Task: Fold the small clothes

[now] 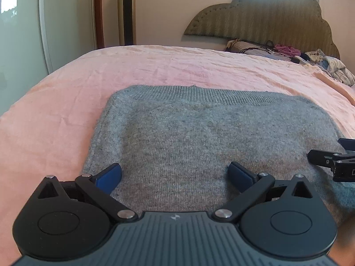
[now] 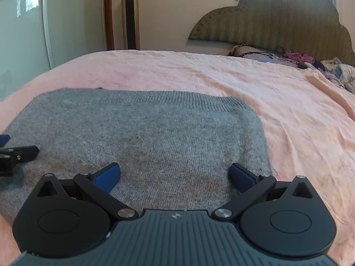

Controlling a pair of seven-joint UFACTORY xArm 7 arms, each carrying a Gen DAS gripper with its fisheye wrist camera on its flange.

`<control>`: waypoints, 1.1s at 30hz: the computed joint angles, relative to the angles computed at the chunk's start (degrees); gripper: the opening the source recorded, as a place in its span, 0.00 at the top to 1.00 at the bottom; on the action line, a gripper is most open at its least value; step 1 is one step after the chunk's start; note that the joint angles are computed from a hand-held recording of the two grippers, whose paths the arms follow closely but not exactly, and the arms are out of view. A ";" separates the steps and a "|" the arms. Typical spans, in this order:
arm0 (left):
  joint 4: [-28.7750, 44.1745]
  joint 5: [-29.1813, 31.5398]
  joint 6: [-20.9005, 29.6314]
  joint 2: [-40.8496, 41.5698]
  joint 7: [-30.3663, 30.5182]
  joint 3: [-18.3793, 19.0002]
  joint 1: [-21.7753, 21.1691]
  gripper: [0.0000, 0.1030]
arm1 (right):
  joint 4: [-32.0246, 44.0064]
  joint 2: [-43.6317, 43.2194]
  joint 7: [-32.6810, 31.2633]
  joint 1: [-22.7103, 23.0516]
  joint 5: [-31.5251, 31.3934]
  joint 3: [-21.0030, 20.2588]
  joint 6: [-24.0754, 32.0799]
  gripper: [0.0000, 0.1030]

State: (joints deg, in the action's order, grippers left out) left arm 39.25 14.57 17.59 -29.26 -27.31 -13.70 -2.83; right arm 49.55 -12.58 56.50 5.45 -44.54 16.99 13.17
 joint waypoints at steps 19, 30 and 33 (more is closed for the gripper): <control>-2.60 -1.34 5.54 -5.37 2.31 0.30 -2.10 0.00 | -5.71 -9.22 -8.98 1.39 12.76 1.51 7.49 0.00; -3.43 -1.56 4.21 -5.70 2.37 0.38 -2.04 0.00 | -3.70 -7.50 -7.74 0.15 12.33 3.66 9.13 0.00; -3.42 -1.78 4.09 -5.63 2.64 0.51 -2.10 0.00 | -6.08 -8.17 -2.07 -3.47 4.14 6.11 3.81 0.00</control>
